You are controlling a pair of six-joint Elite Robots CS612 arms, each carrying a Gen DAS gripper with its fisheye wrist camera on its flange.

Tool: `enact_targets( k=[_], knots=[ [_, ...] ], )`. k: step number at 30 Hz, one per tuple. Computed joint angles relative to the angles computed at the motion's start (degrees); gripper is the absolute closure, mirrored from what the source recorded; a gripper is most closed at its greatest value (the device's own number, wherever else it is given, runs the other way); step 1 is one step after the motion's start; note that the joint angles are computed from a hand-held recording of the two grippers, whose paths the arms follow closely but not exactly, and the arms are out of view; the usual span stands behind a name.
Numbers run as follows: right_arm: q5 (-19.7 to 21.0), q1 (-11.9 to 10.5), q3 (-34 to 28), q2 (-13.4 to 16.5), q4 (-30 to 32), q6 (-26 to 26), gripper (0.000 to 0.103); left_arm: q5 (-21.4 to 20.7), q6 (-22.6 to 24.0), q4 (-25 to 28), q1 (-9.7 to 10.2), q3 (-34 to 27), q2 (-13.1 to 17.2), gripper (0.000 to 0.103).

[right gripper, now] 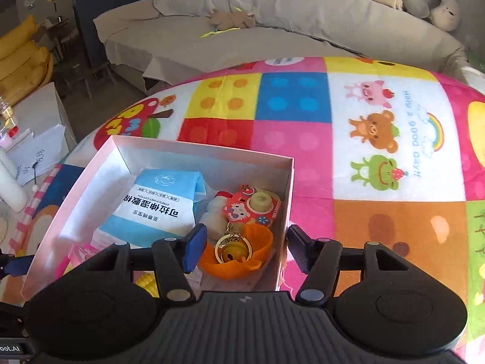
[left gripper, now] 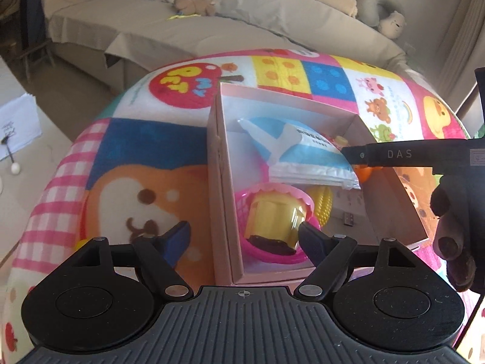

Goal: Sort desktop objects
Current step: 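Lower the pudding toy and pink lens toy into the pink box and open both grippers, then grasp the black figure toy with the right gripper while the left gripper approaches the pink pig toy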

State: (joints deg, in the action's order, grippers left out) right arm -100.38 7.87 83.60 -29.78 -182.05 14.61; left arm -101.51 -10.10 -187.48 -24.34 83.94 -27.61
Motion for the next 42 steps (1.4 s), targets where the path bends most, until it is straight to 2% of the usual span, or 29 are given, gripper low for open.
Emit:
enact_targets(
  k=[3,5,7,9,11,15,17,20,22,25,27,29,30,31,34,38,42],
  knots=[
    [0.29,1.36,-2.49,1.37,-0.03,-2.01,0.041,2.60,-1.81,-2.78,0.74,3.15,-1.26,0.013],
    [-0.79,2.41,-3.21,1.75,-0.21,-3.94,0.041,5.82,-2.56,-5.84,0.91,5.94,-2.38,0.007],
    [-2.35,3.36,-2.61,1.58,-1.84,-6.13,0.038,9.38,-2.86,-9.64,0.83,8.66,-3.33,0.007],
    [-3.69,4.15,-0.80,0.78,-3.99,-8.27,0.036,11.88,-2.81,-11.44,0.63,10.88,-4.33,0.006],
    [-2.69,4.45,2.18,-0.58,-6.38,-9.19,0.034,13.78,-4.35,-14.33,0.36,12.95,-4.86,0.006],
    [-0.66,5.10,8.07,-3.32,-9.39,-9.81,0.033,17.62,-3.91,-19.06,-0.54,16.38,-5.63,0.006],
    [0.88,5.41,11.02,-4.71,-10.65,-10.19,0.032,17.66,-3.61,-18.52,-0.71,17.81,-6.06,0.005],
    [2.79,5.96,13.94,-6.02,-11.74,-11.75,0.028,15.49,-3.41,-16.00,-0.61,19.16,-6.44,0.004],
    [3.73,6.38,15.16,-6.41,-11.65,-12.33,0.024,15.30,-3.32,-15.09,-0.86,19.83,-6.45,0.004],
    [6.23,6.57,16.29,-6.76,-9.51,-12.04,0.024,14.51,-3.12,-14.66,-1.15,20.77,-6.43,0.004],
    [6.37,6.92,16.81,-6.46,-8.88,-12.30,0.025,14.48,-2.31,-14.08,-1.47,21.25,-6.45,0.004],
    [4.83,7.59,16.89,-6.06,-7.54,-13.42,0.037,14.48,-1.76,-13.43,-1.78,21.43,-6.41,0.004],
    [4.47,7.78,16.82,-5.98,-5.97,-14.02,0.054,14.49,-1.61,-13.12,-1.88,21.41,-6.39,0.004],
    [4.35,7.86,16.82,-6.06,-4.28,-14.10,0.058,14.55,-1.47,-12.99,-1.99,21.36,-6.33,0.004],
    [4.77,7.78,17.91,-6.38,-4.51,-13.79,0.062,15.00,-1.09,-12.78,-2.29,20.90,-6.12,0.004],
    [7.30,7.69,19.89,-7.53,-4.47,-15.52,0.062,16.27,-0.49,-13.50,-2.83,18.78,-5.00,0.004],
    [7.24,8.09,20.90,-7.81,-5.22,-16.48,0.062,18.80,0.31,-11.93,-3.47,15.81,-3.85,0.004]
  ],
)
